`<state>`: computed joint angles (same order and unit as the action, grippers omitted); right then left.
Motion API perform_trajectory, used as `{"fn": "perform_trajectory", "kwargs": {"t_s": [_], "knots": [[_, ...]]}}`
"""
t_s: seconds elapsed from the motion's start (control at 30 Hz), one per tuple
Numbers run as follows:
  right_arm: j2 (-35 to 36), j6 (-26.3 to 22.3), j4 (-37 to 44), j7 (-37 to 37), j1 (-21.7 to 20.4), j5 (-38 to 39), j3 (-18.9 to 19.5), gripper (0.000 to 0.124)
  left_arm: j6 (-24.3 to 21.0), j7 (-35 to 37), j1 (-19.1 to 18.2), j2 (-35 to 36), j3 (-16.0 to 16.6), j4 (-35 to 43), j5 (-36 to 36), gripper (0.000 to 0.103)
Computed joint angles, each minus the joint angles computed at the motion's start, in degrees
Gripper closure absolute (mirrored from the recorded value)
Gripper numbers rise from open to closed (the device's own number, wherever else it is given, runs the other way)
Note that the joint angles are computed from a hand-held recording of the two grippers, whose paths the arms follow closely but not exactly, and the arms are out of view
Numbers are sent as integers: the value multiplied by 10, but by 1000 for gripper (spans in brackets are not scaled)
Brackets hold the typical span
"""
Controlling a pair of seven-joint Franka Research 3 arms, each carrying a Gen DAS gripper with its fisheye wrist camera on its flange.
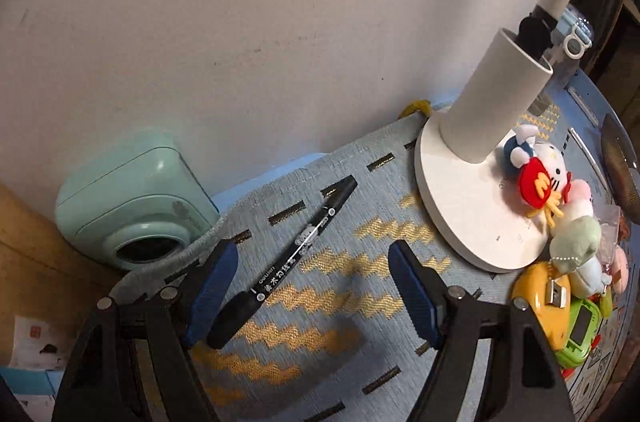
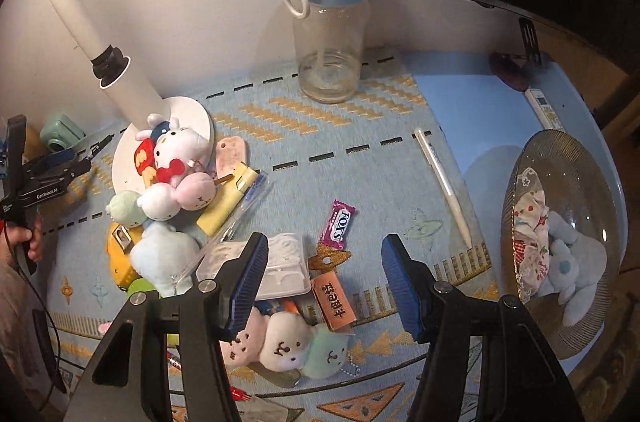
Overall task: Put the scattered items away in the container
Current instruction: 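Grasp the black marker with the left gripper while the right grasps the candy bar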
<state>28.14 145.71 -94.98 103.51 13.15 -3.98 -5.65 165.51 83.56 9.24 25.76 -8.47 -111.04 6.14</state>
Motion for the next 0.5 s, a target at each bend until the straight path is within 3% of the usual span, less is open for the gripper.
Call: {"fn": "perform_trajectory", "kwargs": {"t_s": [0.1,0.23,0.27,0.3,0.33,0.37,0.43,0.5], "knots": [[20,-8,28,-16,-7,12,9,65,-10,12,6,16,-6,11,-4,36],[50,-23,70,-49,-36,75,34,65,15,-23,-22,17,24,1,22,47],[57,-29,80,-53,-41,90,37,65,20,-41,-34,15,37,-4,33,58],[64,-34,89,-55,-46,103,39,65,24,-57,-42,11,45,-9,42,61],[70,-38,94,-57,-50,114,40,65,27,-72,-46,7,49,-15,47,70],[76,-45,101,-56,-54,124,40,65,28,-82,-44,2,47,-22,47,85],[93,-69,121,-43,-64,146,38,65,32,-91,-31,-9,27,-40,33,95],[110,-92,139,-27,-77,170,40,65,43,-121,-46,-21,36,-61,40,96]]}}
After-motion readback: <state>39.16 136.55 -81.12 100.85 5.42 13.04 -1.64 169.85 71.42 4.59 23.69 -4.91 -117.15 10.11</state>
